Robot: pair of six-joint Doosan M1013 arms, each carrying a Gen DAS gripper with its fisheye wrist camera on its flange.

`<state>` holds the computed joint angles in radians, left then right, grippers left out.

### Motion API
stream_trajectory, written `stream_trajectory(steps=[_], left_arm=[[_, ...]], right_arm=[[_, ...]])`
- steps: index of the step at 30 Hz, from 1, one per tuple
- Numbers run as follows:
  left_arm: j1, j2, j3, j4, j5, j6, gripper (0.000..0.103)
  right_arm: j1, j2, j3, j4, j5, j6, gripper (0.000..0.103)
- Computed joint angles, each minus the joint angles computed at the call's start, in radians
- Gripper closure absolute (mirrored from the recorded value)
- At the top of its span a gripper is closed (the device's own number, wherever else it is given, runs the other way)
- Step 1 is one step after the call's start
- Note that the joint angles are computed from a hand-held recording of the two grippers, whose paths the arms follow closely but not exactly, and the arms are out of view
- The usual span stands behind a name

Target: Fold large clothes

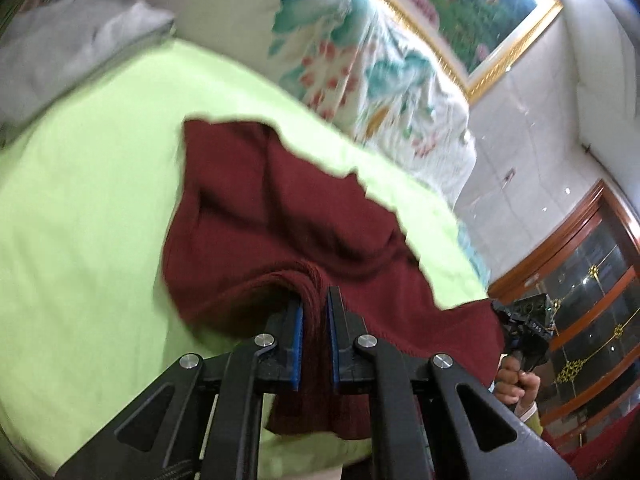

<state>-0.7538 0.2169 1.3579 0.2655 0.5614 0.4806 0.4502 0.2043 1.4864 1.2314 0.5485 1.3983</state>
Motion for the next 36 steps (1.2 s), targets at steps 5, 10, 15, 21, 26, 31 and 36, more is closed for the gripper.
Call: stream_trajectory(steps=[5, 10, 15, 21, 26, 31, 36], left_arm=[[0.060, 0.112, -0.199, -0.003, 0.069, 0.087, 0.095], [0.140, 0.274, -0.433, -0.100, 0.186, 0.166, 0.095], [0.181, 0.413, -0.606, -0.135, 0.341, 0.204, 0.096], [0.208, 0.441, -0.588, -0.170, 0.380, 0.171, 0.096], [0.209, 0.365, -0.473, -0.115, 0.320, 0.091, 0.095], [0.169, 0.305, -0.407, -0.109, 0.276, 0.122, 0.095], [0.130, 0.358, -0.486, -0.263, 0.280, 0.325, 0.086]], right_arm=[[-0.032, 0.118, -0.176, -0.152, -0.009, 0.146, 0.094], [-0.063, 0.293, -0.409, -0.461, 0.078, 0.487, 0.094], [-0.067, 0.428, -0.577, -0.688, 0.243, 0.684, 0.095], [-0.080, 0.450, -0.553, -0.625, 0.243, 0.690, 0.091], [-0.083, 0.390, -0.486, -0.680, 0.173, 0.740, 0.067], [-0.066, 0.323, -0.421, -0.719, 0.086, 0.703, 0.066], [-0.030, 0.361, -0.509, -0.588, 0.212, 0.429, 0.066]])
